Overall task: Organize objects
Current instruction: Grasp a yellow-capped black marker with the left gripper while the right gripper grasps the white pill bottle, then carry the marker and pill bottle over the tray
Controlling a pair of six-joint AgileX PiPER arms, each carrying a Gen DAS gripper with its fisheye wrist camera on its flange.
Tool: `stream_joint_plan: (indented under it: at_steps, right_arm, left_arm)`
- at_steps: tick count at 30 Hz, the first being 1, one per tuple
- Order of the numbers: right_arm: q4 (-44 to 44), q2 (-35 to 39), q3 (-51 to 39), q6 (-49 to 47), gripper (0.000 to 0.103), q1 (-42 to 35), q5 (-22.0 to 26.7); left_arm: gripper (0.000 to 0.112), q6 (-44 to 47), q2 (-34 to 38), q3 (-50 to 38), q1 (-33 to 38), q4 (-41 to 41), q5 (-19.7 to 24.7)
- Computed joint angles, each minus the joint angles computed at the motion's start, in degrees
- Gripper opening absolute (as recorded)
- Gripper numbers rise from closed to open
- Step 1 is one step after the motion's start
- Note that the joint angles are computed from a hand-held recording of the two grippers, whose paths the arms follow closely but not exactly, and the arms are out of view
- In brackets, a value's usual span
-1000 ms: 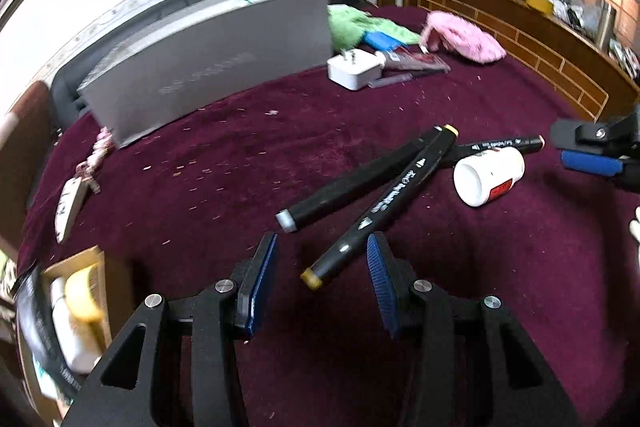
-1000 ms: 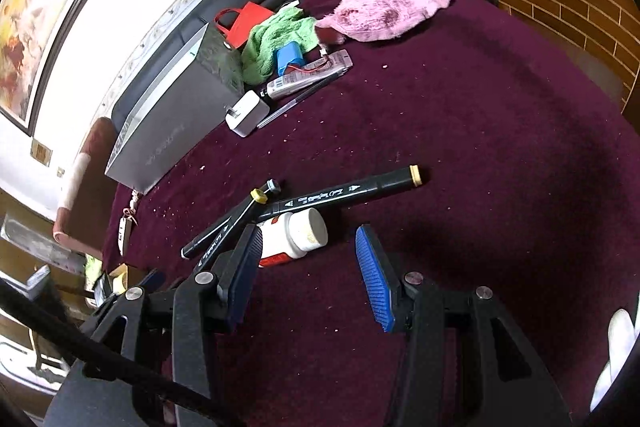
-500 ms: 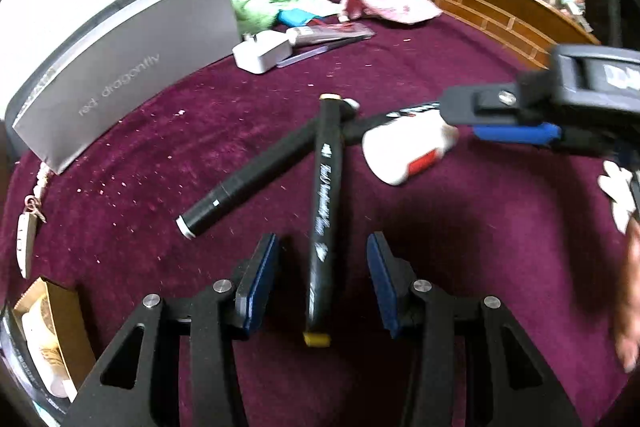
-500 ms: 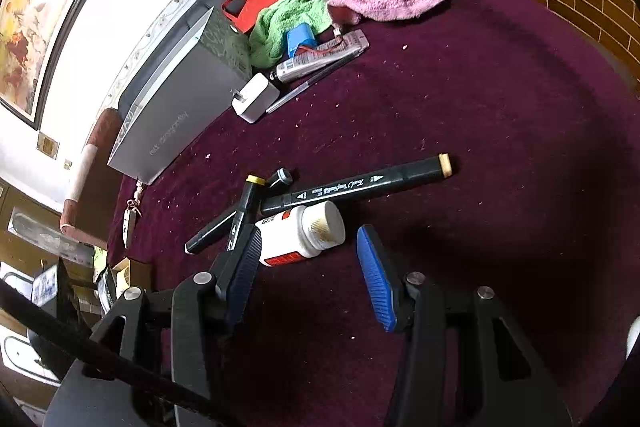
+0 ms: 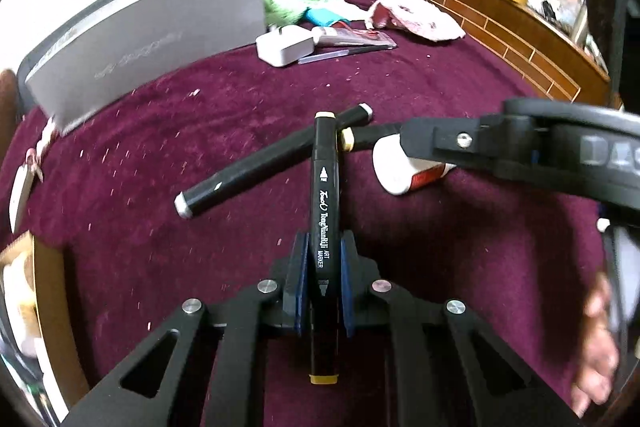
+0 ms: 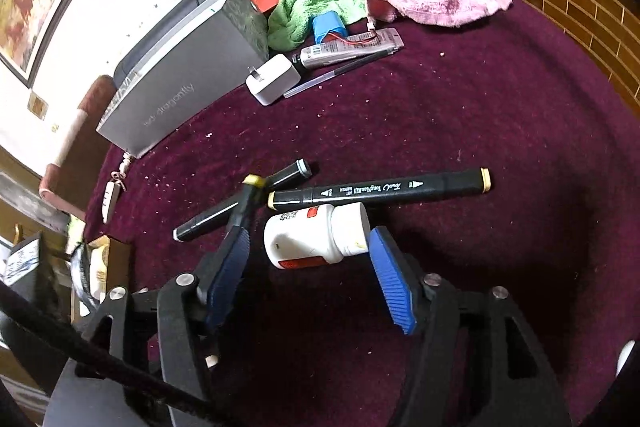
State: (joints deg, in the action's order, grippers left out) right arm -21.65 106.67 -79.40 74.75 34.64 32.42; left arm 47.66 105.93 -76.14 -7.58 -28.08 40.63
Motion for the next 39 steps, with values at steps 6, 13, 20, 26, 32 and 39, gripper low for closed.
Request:
stream_joint_plan:
  at_steps: [6, 13, 20, 26, 32, 39]
  right_arm:
    - [0.0, 4.4, -6.2, -2.6, 0.064, 1.1, 6.4]
    - [0.5, 3.8, -6.1, -2.4, 0.058, 1.5, 8.1]
    - [0.9, -2.5, 0.3, 0.4, 0.057, 2.9, 5.3]
    - [1.9, -7.2, 4.8, 3.3, 0.058, 6.1, 1.5]
    - [1.7, -9.3, 4.6, 6.8, 0.058, 11.2, -0.4]
    - [0.0, -4.4, -6.3, 6.9, 0.058, 18.0, 4.6]
  left_arm:
    - [0.011, 1.8, -4.2, 4.3, 2.5, -1.8, 1.1]
    - [0.011, 5.5, -9.5, 11.0, 5.1, -4.5, 0.3]
    - [0.011, 10.3, -15.0, 15.8, 10.1, -8.3, 3.5]
    - [0.011, 16.5, -21.1, 19.1, 18.1, -12.5, 9.1]
    - [0.011, 22.0, -24.5, 19.9, 28.6, -15.3, 15.7]
    - [0.011, 27.1, -22.9, 16.7, 42.0, -17.4, 21.4]
